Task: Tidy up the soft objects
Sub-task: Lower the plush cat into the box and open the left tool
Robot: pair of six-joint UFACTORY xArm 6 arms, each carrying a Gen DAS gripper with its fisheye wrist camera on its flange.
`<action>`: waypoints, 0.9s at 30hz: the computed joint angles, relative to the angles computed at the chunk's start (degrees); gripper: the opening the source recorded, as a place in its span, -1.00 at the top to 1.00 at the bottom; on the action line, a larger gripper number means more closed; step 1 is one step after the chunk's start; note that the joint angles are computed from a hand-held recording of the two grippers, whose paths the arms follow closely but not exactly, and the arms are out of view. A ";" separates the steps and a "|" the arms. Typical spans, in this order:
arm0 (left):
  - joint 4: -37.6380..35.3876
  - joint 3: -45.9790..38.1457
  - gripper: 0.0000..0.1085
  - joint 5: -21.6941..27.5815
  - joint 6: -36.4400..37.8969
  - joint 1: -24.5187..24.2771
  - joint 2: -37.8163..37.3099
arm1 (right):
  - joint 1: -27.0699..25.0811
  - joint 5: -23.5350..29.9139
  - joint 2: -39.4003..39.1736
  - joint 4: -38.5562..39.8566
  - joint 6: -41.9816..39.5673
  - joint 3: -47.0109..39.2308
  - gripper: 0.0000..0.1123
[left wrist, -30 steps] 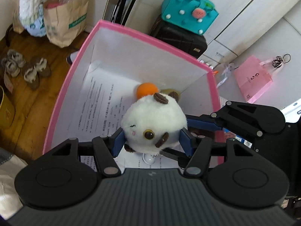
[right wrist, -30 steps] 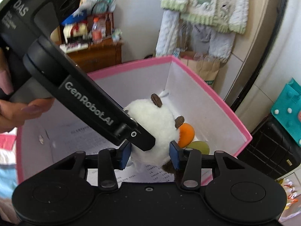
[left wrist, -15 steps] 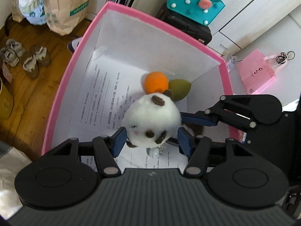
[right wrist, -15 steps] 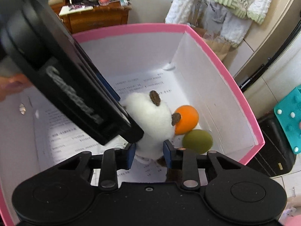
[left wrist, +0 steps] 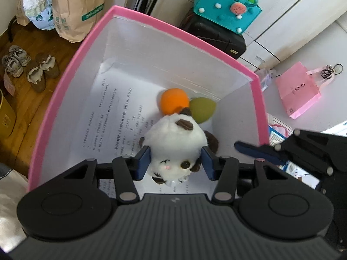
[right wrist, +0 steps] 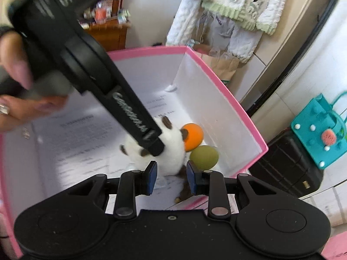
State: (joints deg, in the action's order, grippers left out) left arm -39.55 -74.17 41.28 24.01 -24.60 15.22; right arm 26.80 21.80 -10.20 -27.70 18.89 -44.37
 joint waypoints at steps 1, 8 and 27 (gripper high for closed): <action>-0.49 -0.22 0.10 0.74 0.14 0.00 0.01 | -0.05 -1.16 -0.81 2.38 -1.39 1.04 0.41; 4.81 4.78 0.03 -3.77 1.45 -2.63 -4.90 | 0.04 -7.78 -5.54 4.14 0.49 7.58 0.37; 19.50 27.06 -0.09 -5.60 2.74 -4.29 -37.73 | 8.93 -1.64 -28.13 0.73 15.48 17.54 0.31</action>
